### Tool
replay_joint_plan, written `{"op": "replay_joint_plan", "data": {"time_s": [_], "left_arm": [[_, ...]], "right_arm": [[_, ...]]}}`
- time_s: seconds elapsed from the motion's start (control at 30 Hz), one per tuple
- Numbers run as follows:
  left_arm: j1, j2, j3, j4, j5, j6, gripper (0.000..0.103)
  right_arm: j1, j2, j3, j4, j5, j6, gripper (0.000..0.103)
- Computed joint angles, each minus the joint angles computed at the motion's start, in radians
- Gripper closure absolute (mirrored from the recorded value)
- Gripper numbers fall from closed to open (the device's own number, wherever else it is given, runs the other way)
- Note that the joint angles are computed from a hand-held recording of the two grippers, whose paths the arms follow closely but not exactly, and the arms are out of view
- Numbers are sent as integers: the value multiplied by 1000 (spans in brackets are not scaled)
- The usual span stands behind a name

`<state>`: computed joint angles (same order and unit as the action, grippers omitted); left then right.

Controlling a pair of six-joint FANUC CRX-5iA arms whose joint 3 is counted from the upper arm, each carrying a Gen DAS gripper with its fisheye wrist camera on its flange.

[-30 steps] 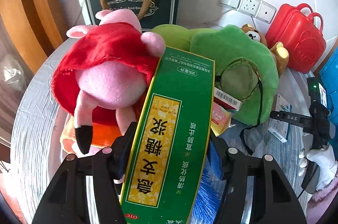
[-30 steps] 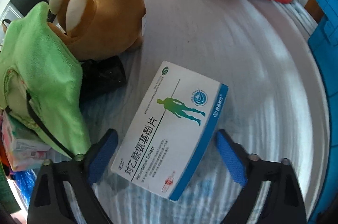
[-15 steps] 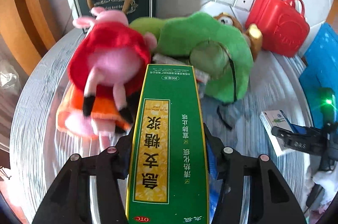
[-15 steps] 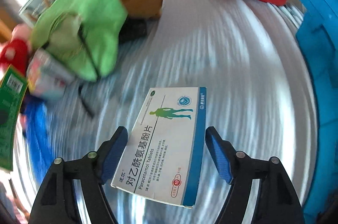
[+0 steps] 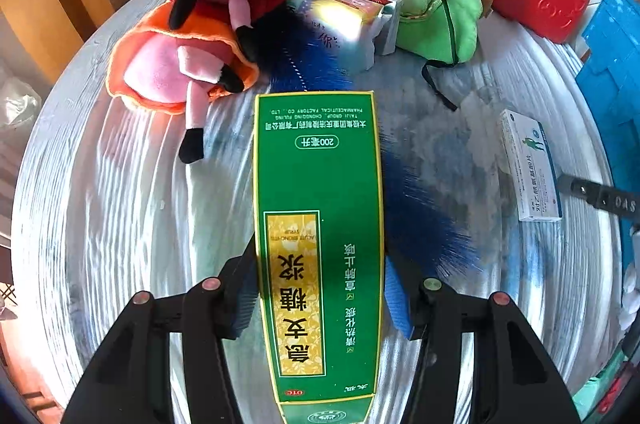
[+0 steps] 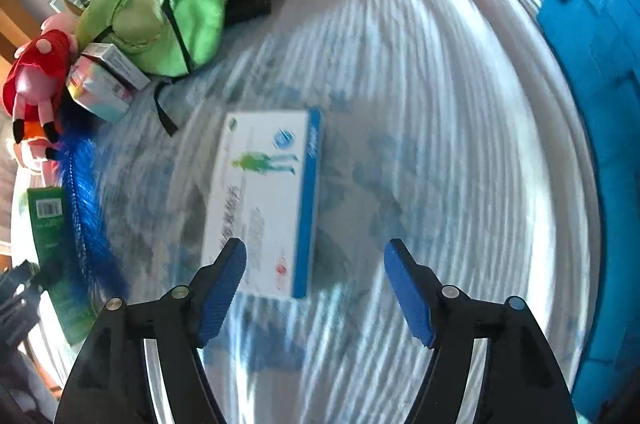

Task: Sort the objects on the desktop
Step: 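Grasp the green syrup box with the left tool while the right tool grasps the white paracetamol box, then carry the green box and white box with both tools over the blue crate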

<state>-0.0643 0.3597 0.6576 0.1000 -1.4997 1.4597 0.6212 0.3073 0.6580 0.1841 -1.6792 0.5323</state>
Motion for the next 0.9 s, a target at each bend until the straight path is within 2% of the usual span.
{"op": "replay_joint_plan", "data": {"time_s": [0.1, 0.2, 0.23, 0.3, 0.33, 0.43, 0.53, 0.73, 0.9], "left_arm": [[-15, 17, 18, -29, -12, 5, 49], [-18, 43, 32, -35, -30, 23, 49], [-18, 52, 36, -35, -37, 31, 49], [-15, 59, 32, -28, -41, 43, 49], [-12, 54, 22, -22, -37, 47, 50], [-10, 9, -21, -9, -9, 41, 50], [-11, -31, -39, 0, 7, 37, 50], [-23, -118, -63, 20, 53, 40, 50], [-54, -169, -61, 23, 77, 57, 50]], "right_arm": [[-28, 27, 27, -39, 8, 30, 31], [-30, -8, -55, -47, 26, 41, 30], [-29, -6, -61, -42, 39, 47, 25], [-32, 25, -26, -40, 14, 64, 25], [-31, 34, -15, -39, 4, 75, 29], [-7, 45, -7, -8, -21, 113, 29], [27, -8, -61, 6, 0, 95, 29], [145, -193, -212, 67, 77, 11, 29], [210, -246, -205, 173, 89, 7, 29]]}}
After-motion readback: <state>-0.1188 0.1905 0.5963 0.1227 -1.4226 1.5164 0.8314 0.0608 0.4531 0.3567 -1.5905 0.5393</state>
